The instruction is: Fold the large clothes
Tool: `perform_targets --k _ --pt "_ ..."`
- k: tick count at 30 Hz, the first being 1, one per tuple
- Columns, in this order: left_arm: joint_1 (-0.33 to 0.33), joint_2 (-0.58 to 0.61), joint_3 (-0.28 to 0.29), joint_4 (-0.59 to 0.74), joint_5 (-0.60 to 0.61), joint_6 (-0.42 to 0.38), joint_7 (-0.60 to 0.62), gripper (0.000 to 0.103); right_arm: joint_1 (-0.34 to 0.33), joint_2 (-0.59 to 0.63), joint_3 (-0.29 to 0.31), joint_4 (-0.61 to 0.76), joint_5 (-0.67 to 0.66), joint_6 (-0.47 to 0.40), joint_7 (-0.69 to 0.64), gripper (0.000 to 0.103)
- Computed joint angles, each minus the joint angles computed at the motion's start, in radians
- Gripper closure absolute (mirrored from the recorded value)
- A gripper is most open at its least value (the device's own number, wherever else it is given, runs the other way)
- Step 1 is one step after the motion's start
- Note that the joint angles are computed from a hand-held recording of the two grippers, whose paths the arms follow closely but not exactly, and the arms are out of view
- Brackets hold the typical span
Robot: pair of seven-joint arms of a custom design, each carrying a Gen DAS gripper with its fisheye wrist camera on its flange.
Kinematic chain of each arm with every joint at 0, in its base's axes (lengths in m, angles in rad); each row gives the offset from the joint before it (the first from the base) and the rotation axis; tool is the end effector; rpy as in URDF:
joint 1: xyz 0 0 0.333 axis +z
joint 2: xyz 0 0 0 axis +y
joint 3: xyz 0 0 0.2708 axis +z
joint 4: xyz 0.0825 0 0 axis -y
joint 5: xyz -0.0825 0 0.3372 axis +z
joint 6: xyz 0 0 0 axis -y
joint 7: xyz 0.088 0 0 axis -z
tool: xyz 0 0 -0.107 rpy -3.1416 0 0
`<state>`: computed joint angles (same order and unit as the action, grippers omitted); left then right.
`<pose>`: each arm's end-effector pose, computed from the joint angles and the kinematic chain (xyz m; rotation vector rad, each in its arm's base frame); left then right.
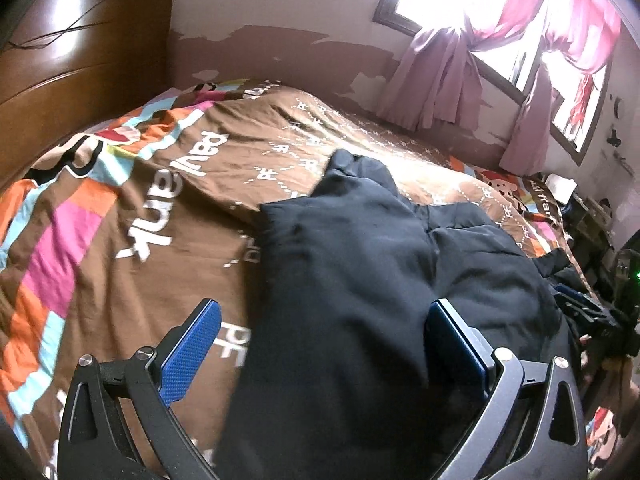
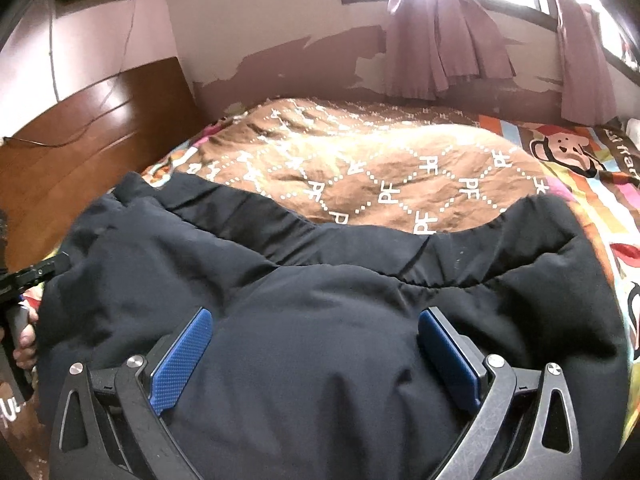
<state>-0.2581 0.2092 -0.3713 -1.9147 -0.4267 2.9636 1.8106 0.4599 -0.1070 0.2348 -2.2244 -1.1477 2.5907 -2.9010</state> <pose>0.5104 -0.3188 0.4686 -1.4364 2.2641 -1.2322 0.3761 0.3385 0.4397 -1.4478 1.8266 -0.6899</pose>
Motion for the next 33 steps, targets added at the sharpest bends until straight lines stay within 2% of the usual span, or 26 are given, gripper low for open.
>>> perform_targets --k 3,8,12,15,18,21,24,26,27,31,33 --pt "0.054 -0.013 -0.028 0.007 -0.106 -0.048 0.09 0.001 -0.002 -0.072 0.006 -0.055 0.003 0.01 -0.009 0.0" --pt "0.067 -0.022 -0.014 0.029 -0.213 -0.142 0.189 0.001 -0.01 -0.227 0.042 -0.173 0.101 -0.063 -0.136 0.0" --pt "0.041 -0.018 0.01 0.047 -0.201 -0.209 0.232 0.001 -0.022 -0.371 0.067 -0.289 0.203 -0.115 -0.195 0.0" --pt "0.018 0.011 0.03 0.086 -0.141 -0.267 0.213 0.001 -0.042 -0.469 0.06 -0.385 0.276 -0.099 -0.187 0.0" --pt "0.018 0.047 0.032 0.13 -0.128 -0.316 0.198 0.001 -0.075 -0.526 0.027 -0.469 0.331 -0.007 -0.18 0.0" --pt "0.032 0.077 0.027 0.162 -0.148 -0.359 0.195 0.001 -0.106 -0.529 -0.032 -0.539 0.378 0.153 -0.213 0.0" --pt "0.045 0.095 0.023 0.177 -0.165 -0.396 0.204 0.001 -0.122 -0.467 -0.09 -0.573 0.436 0.294 -0.28 0.0" --pt "0.059 0.112 0.02 0.196 -0.189 -0.433 0.206 0.001 -0.117 -0.395 -0.158 -0.607 0.496 0.468 -0.331 0.0" --pt "0.064 0.119 0.019 0.203 -0.201 -0.449 0.206 0.001 -0.138 -0.384 -0.15 -0.617 0.495 0.505 -0.315 0.0" --pt "0.079 0.136 0.018 0.221 -0.235 -0.484 0.214 0.001 -0.261 -0.382 -0.047 -0.653 0.507 0.615 -0.297 0.0" --pt "0.076 0.142 0.02 0.231 -0.233 -0.49 0.21 0.001 -0.288 -0.388 -0.023 -0.672 0.529 0.647 -0.303 0.0"
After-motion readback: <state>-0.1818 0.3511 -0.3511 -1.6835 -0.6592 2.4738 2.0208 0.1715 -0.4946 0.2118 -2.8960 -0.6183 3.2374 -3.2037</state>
